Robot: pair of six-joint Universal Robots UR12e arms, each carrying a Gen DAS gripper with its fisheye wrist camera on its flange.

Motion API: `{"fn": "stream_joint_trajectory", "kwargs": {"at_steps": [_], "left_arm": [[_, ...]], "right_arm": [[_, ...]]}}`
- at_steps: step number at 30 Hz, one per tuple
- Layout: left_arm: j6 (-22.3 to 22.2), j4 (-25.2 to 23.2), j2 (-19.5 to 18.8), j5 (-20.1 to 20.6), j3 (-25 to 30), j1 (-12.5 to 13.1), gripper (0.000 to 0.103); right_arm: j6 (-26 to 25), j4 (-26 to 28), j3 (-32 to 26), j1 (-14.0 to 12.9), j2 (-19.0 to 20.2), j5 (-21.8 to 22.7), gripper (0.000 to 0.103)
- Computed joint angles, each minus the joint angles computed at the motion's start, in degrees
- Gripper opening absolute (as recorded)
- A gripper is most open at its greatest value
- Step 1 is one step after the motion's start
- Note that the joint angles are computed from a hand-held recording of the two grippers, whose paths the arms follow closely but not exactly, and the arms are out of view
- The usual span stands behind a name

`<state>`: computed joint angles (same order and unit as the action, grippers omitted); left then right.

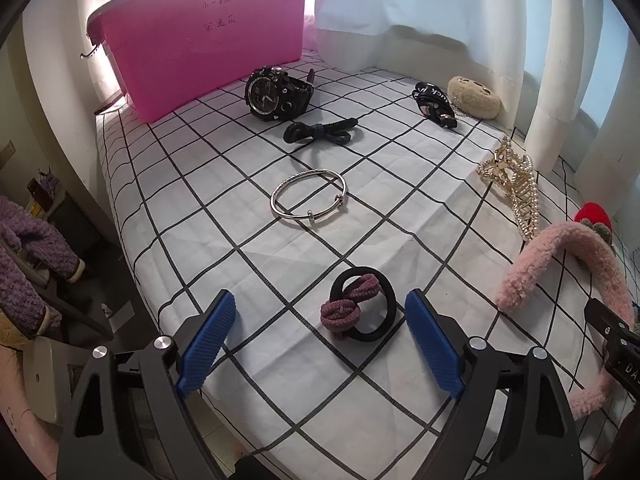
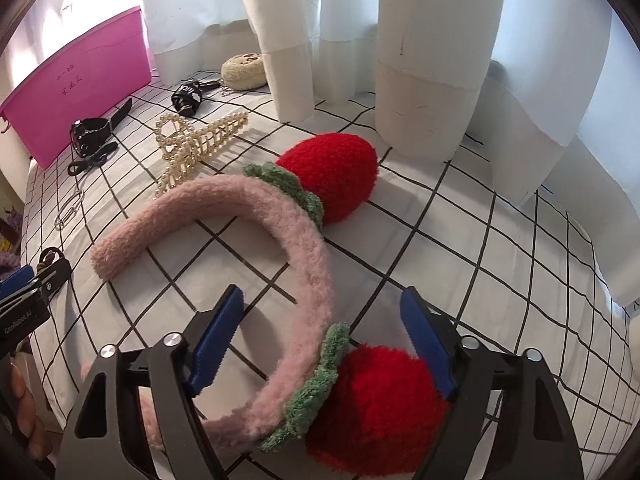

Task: Organize jewelry
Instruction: 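Grasp the pink-bow hair tie with the left tool while the right tool grasps the pink headband, then carry the hair tie and pink headband over the pink basin with both tools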

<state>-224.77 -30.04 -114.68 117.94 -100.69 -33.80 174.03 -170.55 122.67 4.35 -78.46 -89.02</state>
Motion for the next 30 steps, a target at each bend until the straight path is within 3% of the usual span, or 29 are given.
{"fn": "stream_joint_trajectory", "kwargs": {"at_steps": [5,7,10,16,21,30], "left_arm": [[2.13,1.68,0.08,-1.19,-0.11,-0.14,0.057],[2.58,2.65,0.16,-0.73,-0.48,-0.33,0.038],[3.36,3.90,0.30,-0.89,-0.90,-0.37,0.016],[2.74,5.87,1.54,-2.27,-2.33,-0.04,0.016],[4.18,8.68,2.63,-2.41,-3.29,-0.16,0.016],[5.28,8.92,4.34,-3.15,-4.16,-0.11,0.016]], "right_arm": [[0.05,-1.36,0.59,-0.21,-0.38,0.61,0.044],[-0.83,-1.70,0.86,-0.49,-0.55,1.26,0.041],[-1.33,-2.30,1.23,-0.60,-0.76,1.95,0.029],[1.19,-5.43,2.94,-1.17,-1.65,4.88,0.016],[2.61,-7.56,4.13,-1.27,-2.30,6.38,0.013],[4.03,-8.90,5.20,-0.91,-4.03,5.83,0.012]]}}
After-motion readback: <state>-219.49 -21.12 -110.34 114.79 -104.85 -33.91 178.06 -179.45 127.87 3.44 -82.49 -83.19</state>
